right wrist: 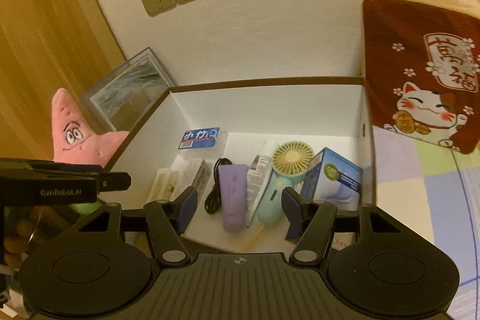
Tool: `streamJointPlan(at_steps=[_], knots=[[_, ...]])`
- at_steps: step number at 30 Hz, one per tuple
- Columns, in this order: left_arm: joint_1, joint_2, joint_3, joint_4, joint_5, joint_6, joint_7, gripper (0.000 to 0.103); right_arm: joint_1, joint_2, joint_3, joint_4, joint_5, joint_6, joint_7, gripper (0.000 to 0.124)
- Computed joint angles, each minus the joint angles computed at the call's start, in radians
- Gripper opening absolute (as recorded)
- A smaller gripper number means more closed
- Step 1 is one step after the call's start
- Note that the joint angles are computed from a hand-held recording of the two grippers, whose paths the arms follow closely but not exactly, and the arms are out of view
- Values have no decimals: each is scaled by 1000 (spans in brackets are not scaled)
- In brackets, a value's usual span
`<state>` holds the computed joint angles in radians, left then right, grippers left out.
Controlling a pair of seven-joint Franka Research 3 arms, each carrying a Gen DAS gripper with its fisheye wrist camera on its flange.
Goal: Organize rigid objects
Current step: 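Move both open tools back out of the box toward the two bottles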
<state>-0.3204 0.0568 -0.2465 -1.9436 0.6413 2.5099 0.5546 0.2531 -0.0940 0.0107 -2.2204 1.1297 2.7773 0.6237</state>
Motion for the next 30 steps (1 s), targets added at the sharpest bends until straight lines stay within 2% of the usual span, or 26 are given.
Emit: streamJointPlan(at_steps=[4,14,30], knots=[[-8,-37,-11,-38,-6,13,-17,50,0,-65,-11,-56,2,-16,-29,62],[-28,-126,-51,-149,-57,18,-48,50,10,-209,-47,-208,-94,-82,37,62],[-72,-159,-79,-267,-211,28,-24,50,5,-266,-54,-337,-274,-156,203,62]])
